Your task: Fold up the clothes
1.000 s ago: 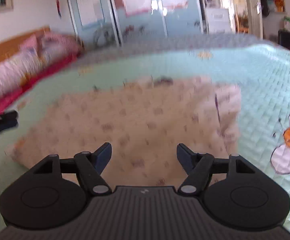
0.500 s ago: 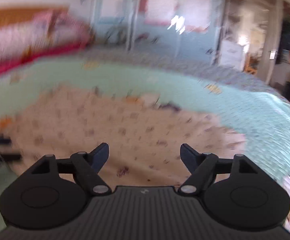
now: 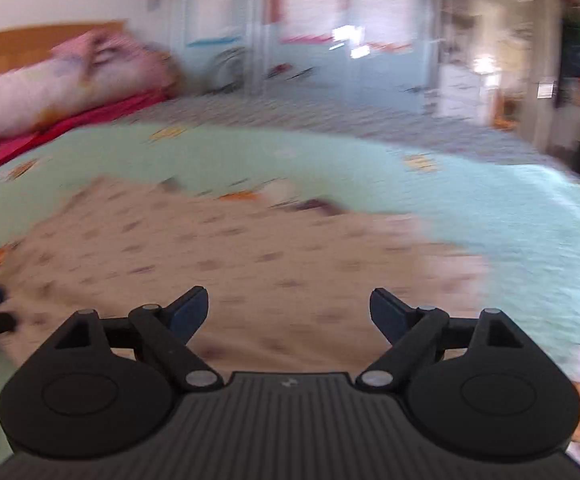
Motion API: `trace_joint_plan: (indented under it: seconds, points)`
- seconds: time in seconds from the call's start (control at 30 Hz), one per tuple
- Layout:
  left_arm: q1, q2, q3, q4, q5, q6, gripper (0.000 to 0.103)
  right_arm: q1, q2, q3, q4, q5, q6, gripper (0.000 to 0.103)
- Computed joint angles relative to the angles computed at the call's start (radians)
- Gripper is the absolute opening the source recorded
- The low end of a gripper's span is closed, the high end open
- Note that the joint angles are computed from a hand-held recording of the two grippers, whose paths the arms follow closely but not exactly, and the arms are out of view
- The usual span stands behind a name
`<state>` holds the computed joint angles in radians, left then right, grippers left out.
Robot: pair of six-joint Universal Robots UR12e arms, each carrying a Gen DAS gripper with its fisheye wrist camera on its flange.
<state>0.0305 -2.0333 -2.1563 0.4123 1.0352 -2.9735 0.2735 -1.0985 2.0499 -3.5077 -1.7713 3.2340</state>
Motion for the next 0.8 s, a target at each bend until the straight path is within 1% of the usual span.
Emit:
trace_joint_plan:
  seconds: [0.03,0.07,0.13,0.17,0.23,0.27,0.3,0.33,0.37,0.4,0.43,0.47,0.5,0.53,0.6,0.63,0.67,0.7,0.73,0.77,0.8]
  points:
    - [0.000,0.000,0.000,-0.002,-0.001,0.000,0.070,-0.003,0.002,-0.017,0.062,0.039,-0.055,0.087]
    - [0.001,0.000,0.000,-0.002,-0.002,0.000,0.070,-0.005,0.004,-0.022,0.094,0.035,-0.089,0.087]
    - [0.003,-0.001,0.000,0.001,-0.010,-0.006,0.070,-0.032,-0.011,0.014,0.075,0.014,-0.063,0.088]
    - [0.005,-0.002,0.000,0.002,-0.015,-0.009,0.070,-0.037,-0.020,0.031,0.071,-0.028,-0.021,0.088]
    - [0.005,0.001,0.001,-0.006,-0.014,-0.009,0.070,-0.031,-0.061,0.073,0.107,-0.206,0.159,0.088]
    - [0.004,0.006,0.002,-0.015,-0.009,-0.006,0.070,-0.032,-0.081,0.093,0.118,-0.266,0.222,0.089]
    - [0.002,0.011,0.002,-0.023,-0.004,-0.003,0.070,-0.024,-0.095,0.111,0.086,-0.283,0.243,0.089]
    - [-0.005,0.021,0.004,-0.023,0.014,-0.011,0.070,-0.014,-0.096,0.124,0.014,-0.259,0.223,0.089]
    - [-0.012,0.031,0.006,-0.023,0.033,-0.019,0.070,-0.002,-0.091,0.118,-0.024,-0.215,0.177,0.089]
    - [-0.016,0.035,0.011,0.009,0.024,-0.046,0.070,0.010,-0.086,0.112,-0.058,-0.170,0.134,0.088]
    - [-0.019,0.036,0.024,0.040,0.003,-0.073,0.070,0.020,-0.078,0.099,-0.080,-0.123,0.091,0.088]
    - [-0.025,0.034,0.046,0.060,-0.020,-0.089,0.071,0.026,-0.061,0.069,-0.071,-0.077,0.045,0.088]
    - [-0.034,0.027,0.076,0.065,-0.040,-0.090,0.077,0.028,-0.043,0.038,-0.064,-0.044,0.018,0.088]
    - [-0.047,0.018,0.114,0.040,-0.042,-0.078,0.080,0.024,-0.024,0.003,-0.049,-0.023,0.015,0.088]
    - [-0.075,-0.005,0.197,-0.094,0.004,-0.050,0.082,0.001,0.006,-0.068,0.048,0.008,0.073,0.088]
    - [-0.083,-0.021,0.234,-0.177,0.037,-0.044,0.082,-0.010,0.022,-0.105,0.097,0.024,0.101,0.088]
    - [-0.090,-0.038,0.273,-0.262,0.070,-0.041,0.079,-0.022,0.034,-0.134,0.148,0.034,0.124,0.088]
    - [-0.095,-0.054,0.307,-0.337,0.117,-0.025,0.075,-0.036,0.034,-0.141,0.204,0.026,0.135,0.088]
    - [-0.098,-0.068,0.335,-0.396,0.176,-0.006,0.072,-0.050,0.031,-0.140,0.253,0.010,0.142,0.088]
    - [-0.092,-0.081,0.356,-0.428,0.201,0.009,0.063,-0.066,0.017,-0.114,0.266,-0.027,0.146,0.087]
    - [-0.077,-0.086,0.365,-0.429,0.186,0.005,0.063,-0.084,0.005,-0.083,0.236,-0.045,0.164,0.086]
